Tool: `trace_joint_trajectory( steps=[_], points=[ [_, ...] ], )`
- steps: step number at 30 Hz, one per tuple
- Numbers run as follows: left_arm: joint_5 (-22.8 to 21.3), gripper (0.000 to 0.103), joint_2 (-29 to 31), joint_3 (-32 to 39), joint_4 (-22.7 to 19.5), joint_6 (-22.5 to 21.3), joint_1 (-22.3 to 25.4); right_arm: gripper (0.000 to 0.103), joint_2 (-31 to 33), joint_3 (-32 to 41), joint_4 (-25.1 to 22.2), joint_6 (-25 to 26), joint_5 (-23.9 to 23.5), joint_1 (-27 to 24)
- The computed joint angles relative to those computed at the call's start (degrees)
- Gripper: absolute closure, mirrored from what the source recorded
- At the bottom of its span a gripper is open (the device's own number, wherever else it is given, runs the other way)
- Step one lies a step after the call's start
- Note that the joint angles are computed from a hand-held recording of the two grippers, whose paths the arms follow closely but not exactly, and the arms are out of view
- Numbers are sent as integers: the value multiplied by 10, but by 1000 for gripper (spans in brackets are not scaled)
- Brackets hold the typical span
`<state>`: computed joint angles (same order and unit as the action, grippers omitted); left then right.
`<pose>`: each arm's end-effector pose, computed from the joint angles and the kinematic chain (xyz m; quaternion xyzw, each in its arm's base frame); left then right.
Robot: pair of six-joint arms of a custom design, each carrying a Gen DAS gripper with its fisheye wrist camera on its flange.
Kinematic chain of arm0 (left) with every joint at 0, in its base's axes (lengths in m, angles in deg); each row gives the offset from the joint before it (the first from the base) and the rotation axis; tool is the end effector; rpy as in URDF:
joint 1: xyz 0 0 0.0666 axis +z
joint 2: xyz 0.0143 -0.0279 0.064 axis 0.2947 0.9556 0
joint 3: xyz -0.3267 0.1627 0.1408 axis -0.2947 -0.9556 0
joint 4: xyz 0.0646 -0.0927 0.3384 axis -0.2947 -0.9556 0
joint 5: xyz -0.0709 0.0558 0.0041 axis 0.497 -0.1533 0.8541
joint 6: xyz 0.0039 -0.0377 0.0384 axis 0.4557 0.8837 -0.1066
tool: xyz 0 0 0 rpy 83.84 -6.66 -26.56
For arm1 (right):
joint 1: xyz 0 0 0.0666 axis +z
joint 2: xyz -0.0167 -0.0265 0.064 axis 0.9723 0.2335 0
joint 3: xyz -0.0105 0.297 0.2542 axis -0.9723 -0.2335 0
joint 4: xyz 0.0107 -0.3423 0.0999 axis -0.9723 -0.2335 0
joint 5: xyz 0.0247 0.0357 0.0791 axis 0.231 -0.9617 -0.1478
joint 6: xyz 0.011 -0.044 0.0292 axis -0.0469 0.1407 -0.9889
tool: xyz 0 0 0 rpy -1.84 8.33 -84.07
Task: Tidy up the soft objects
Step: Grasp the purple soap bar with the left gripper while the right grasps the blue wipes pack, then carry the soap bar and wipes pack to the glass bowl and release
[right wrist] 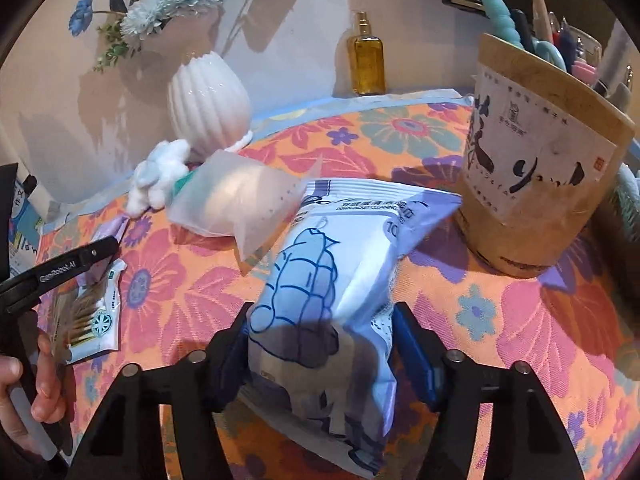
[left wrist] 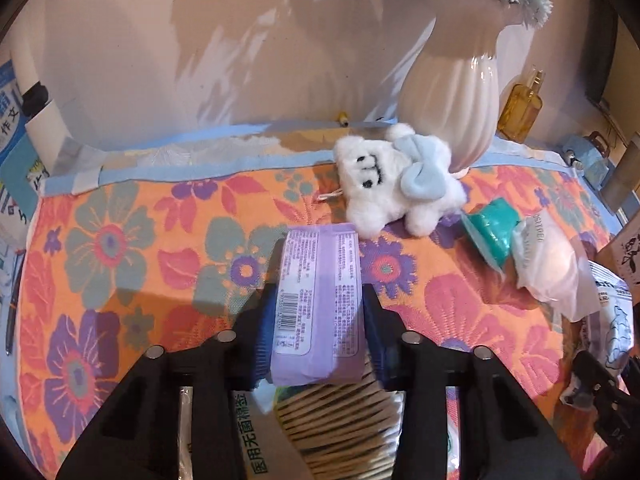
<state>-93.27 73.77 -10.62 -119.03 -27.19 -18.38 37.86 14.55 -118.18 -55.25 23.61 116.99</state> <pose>0.3831 -0.2625 0.3715 0.0444 0.9446 -0.0440 0.3221 0.2744 0.2155 0.3766 0.1112 0.9416 0.0392 0.3155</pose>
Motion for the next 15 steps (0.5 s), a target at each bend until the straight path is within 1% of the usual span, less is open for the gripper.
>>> trace_joint_trajectory(
  steps=[2,4,5,7,8,11,15],
  points=[
    [-18,68,-6,-4,1,1,-6,43,-3,-2,2,7,2,2],
    [-58,68,-22,-9,-3,10,-22,44,-5,-3,0,10,7,6],
    [-68,68,-29,-11,-4,12,-26,45,-9,-4,-2,11,9,9],
    [-100,68,-52,-18,-11,26,-46,46,-20,-10,-5,5,9,15],
    [-123,68,-62,-19,-20,40,-64,46,-26,-13,-7,3,8,17],
    [-153,68,-79,-14,-45,75,-101,46,-48,-22,-20,-7,13,32],
    [-201,68,-104,-9,-73,125,-165,46,-81,-29,-55,-22,37,63]
  ],
)
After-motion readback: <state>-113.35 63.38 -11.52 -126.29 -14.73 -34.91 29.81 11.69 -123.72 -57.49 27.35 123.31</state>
